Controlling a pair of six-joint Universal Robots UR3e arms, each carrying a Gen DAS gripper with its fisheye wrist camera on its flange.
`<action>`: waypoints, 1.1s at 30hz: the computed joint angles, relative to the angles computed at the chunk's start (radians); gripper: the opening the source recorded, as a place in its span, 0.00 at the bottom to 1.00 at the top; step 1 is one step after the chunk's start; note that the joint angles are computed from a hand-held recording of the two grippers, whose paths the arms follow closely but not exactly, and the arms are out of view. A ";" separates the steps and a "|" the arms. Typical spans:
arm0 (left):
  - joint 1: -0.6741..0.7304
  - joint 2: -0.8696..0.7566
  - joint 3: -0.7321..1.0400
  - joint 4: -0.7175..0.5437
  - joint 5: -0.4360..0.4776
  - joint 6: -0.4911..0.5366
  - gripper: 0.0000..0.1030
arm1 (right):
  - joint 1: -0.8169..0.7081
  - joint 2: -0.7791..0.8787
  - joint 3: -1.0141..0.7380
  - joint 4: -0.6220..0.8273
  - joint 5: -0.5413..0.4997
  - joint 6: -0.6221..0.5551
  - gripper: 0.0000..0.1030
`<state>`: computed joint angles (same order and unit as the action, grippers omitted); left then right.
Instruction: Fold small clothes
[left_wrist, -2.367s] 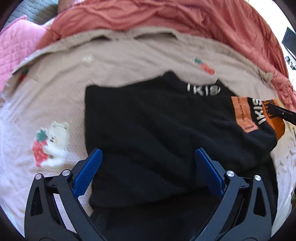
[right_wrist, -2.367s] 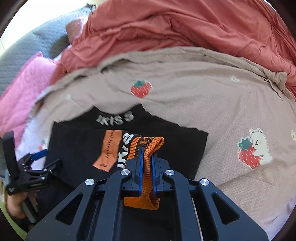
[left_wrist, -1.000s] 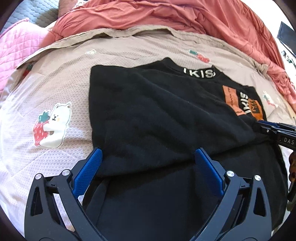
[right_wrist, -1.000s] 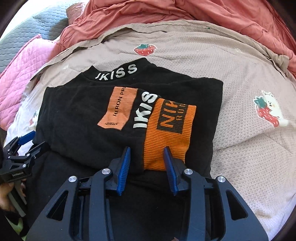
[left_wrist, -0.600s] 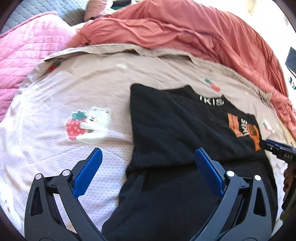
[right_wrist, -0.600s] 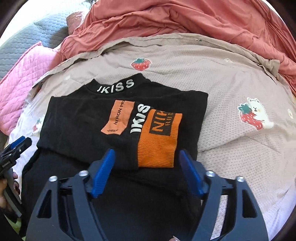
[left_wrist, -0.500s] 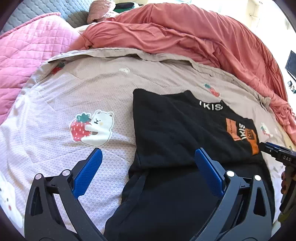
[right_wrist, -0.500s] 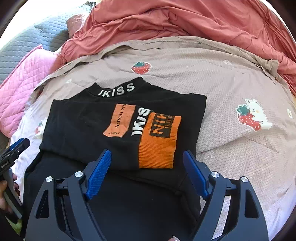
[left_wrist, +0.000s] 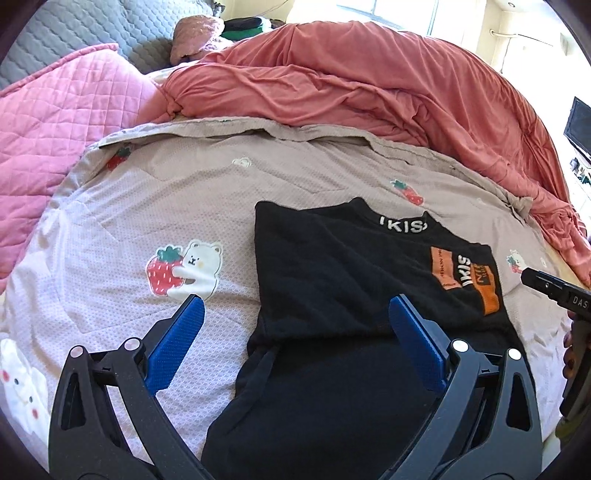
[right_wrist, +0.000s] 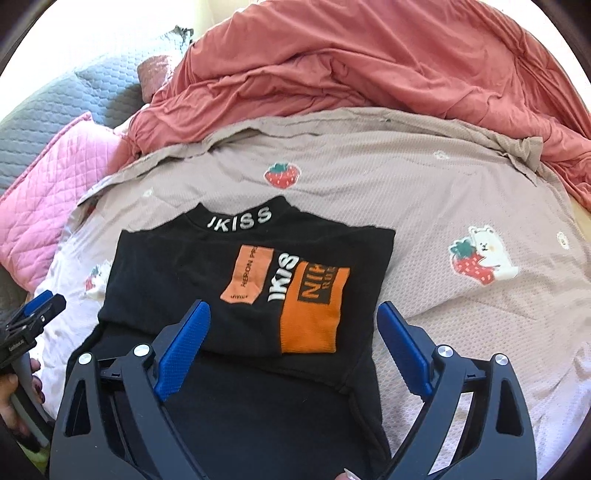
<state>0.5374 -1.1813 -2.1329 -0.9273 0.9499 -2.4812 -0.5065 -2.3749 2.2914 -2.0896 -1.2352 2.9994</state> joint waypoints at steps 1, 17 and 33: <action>-0.006 -0.002 0.007 0.002 0.002 -0.003 0.91 | -0.011 -0.004 -0.005 0.004 0.004 -0.005 0.88; -0.188 -0.362 0.248 0.180 0.158 -0.114 0.91 | -0.203 0.099 -0.014 -0.049 0.047 -0.136 0.93; -0.257 -0.675 0.512 0.108 0.206 -0.177 0.91 | -0.061 0.456 -0.029 -0.339 -0.047 -0.054 0.93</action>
<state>0.2807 -1.8558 -1.6211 -0.8190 1.1558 -2.6582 -0.5674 -1.9191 2.2626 -2.4285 -1.2823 2.9449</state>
